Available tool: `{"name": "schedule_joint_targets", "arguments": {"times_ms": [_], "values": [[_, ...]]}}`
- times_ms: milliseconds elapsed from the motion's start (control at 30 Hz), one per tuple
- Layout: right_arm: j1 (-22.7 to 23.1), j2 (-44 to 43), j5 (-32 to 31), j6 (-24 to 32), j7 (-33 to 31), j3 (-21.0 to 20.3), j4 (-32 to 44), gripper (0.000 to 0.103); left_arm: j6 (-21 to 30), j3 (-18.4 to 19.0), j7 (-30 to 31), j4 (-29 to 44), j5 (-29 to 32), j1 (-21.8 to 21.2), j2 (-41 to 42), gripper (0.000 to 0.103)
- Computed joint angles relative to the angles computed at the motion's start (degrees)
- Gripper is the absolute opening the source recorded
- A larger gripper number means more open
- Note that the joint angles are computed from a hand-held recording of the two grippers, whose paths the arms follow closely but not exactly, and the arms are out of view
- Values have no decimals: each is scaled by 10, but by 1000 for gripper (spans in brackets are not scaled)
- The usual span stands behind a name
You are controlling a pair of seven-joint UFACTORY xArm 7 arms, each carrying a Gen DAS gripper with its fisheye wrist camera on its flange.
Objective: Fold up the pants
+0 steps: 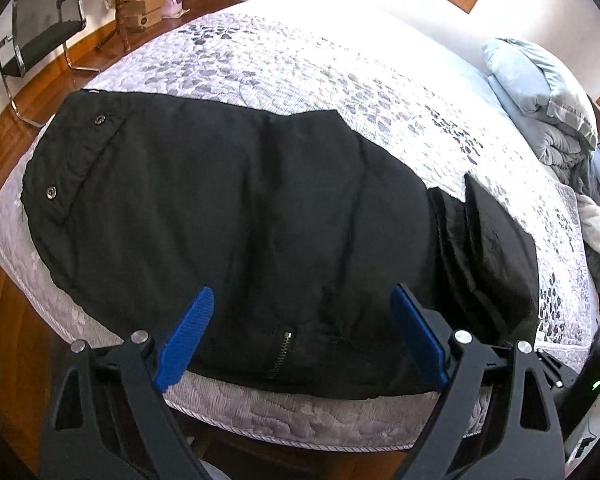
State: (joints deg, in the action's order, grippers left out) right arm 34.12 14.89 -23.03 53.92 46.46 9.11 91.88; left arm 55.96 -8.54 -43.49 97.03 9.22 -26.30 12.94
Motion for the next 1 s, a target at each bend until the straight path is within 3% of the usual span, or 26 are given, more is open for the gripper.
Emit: {"name": "schedule_joint_targets", "arguments": {"times_ms": [167,233,367,467,533,667,767,800,1000], "values": [[-9,3,60,26,-28,9,26,47,44,-4,30,43,-9,-6,31,90],[-20,-12,100,-4,-31,14,16,64,65,-4,48,59,-5,-12,42,90],[-28,-27,126,-55,-30,15,13,66,74,-3,65,60,-22,-12,43,90],[-4,15,75,6,-14,9,85,66,71,-1,68,52,-34,-8,36,90],[15,53,51,54,-16,2,138,64,68,2,64,43,-31,-7,29,91],[25,85,53,65,-16,-14,170,50,65,2,59,30,-36,0,20,91],[11,78,79,33,-31,-13,144,27,62,0,63,20,-42,5,14,91],[6,69,92,22,-34,-10,130,15,62,0,63,17,-42,6,12,91],[-6,34,132,-32,-73,7,104,11,54,-2,66,5,-58,15,8,91]]}}
